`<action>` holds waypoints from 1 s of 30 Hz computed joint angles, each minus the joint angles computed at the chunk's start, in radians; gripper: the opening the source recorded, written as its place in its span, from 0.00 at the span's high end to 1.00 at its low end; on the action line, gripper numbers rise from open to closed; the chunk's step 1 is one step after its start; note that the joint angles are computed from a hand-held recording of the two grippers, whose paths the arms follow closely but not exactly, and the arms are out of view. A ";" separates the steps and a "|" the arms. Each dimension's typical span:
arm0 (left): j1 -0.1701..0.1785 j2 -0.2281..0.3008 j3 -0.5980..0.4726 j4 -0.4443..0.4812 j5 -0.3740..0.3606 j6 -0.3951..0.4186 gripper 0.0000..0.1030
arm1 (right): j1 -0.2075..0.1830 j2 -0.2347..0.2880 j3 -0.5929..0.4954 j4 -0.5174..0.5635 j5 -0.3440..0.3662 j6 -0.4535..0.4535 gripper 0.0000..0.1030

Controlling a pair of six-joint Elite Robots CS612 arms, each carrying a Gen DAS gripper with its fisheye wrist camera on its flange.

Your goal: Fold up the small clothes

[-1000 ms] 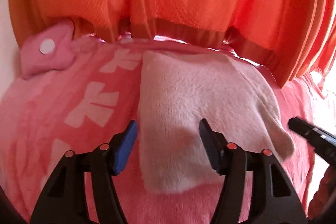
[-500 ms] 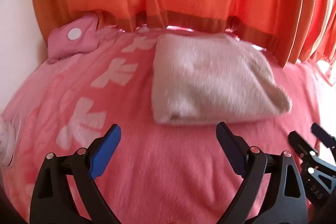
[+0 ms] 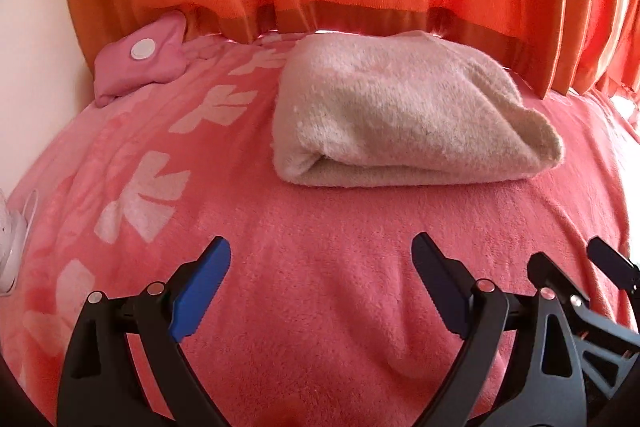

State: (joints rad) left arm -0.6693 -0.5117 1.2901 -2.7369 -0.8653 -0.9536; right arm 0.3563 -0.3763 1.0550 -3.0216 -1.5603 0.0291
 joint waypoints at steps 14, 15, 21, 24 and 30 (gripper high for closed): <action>0.011 0.021 -0.028 0.055 -0.011 -0.024 0.13 | 0.007 0.032 -0.042 0.023 -0.026 0.017 0.30; 0.012 0.021 -0.029 0.059 -0.012 -0.028 0.13 | 0.007 0.032 -0.044 0.025 -0.026 0.018 0.30; 0.011 0.022 -0.033 0.071 -0.009 -0.031 0.13 | 0.009 0.033 -0.045 0.026 -0.033 0.019 0.30; 0.010 0.021 -0.034 0.080 -0.001 -0.035 0.14 | 0.009 0.033 -0.046 0.026 -0.034 0.018 0.30; 0.009 0.022 -0.037 0.091 -0.007 -0.035 0.16 | 0.012 0.035 -0.048 0.030 -0.044 0.017 0.30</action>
State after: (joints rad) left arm -0.6604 -0.4899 1.2528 -2.6458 -0.8720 -0.9889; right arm 0.3684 -0.3415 1.0068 -2.9915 -1.6046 0.0464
